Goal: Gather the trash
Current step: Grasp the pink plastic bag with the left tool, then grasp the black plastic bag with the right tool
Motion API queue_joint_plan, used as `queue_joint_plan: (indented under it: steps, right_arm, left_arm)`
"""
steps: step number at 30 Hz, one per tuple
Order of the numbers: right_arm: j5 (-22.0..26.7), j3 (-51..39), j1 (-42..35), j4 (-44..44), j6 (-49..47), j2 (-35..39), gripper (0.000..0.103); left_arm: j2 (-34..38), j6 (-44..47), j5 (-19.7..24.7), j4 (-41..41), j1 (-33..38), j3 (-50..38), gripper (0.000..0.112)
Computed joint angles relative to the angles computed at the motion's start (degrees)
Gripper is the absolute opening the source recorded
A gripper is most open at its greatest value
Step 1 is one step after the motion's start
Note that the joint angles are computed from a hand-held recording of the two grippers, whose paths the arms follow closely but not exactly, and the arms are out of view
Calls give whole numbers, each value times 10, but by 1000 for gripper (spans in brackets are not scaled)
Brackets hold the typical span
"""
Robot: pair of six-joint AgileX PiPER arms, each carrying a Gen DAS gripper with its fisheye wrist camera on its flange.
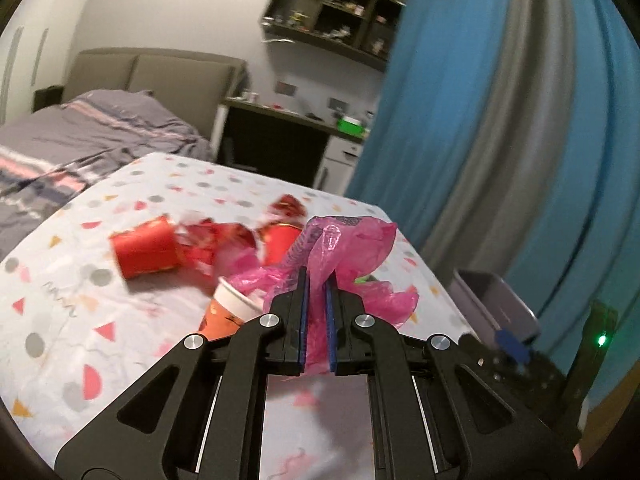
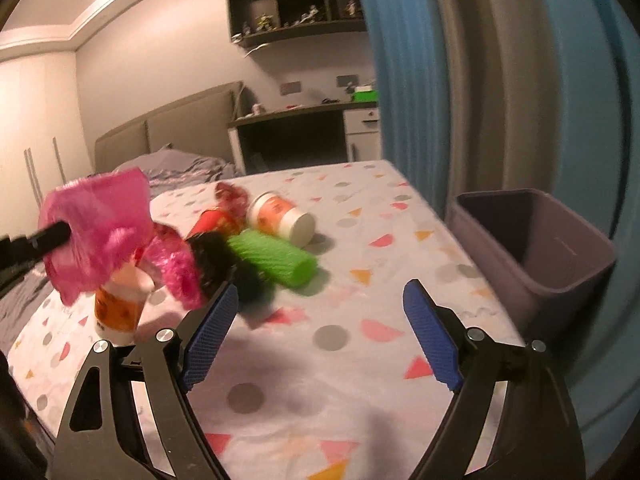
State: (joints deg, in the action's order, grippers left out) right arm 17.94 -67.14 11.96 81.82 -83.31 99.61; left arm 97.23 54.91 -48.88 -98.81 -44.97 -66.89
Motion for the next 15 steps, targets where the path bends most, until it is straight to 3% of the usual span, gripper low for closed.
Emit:
queue_joint_plan:
  steps: [6,10,15]
  right_arm:
    - [-13,-33,50,-73,60,29,78]
    - [-13,-93,80,-178,170,66,76]
    - [3,-181,110,-325,328,120,70]
  left_arm:
    - [-45,-66,-25,18,2,58,7]
    - [-66,-77,-61,15,-3,78,7]
    - [-95,-115,-52,37,14,117,7]
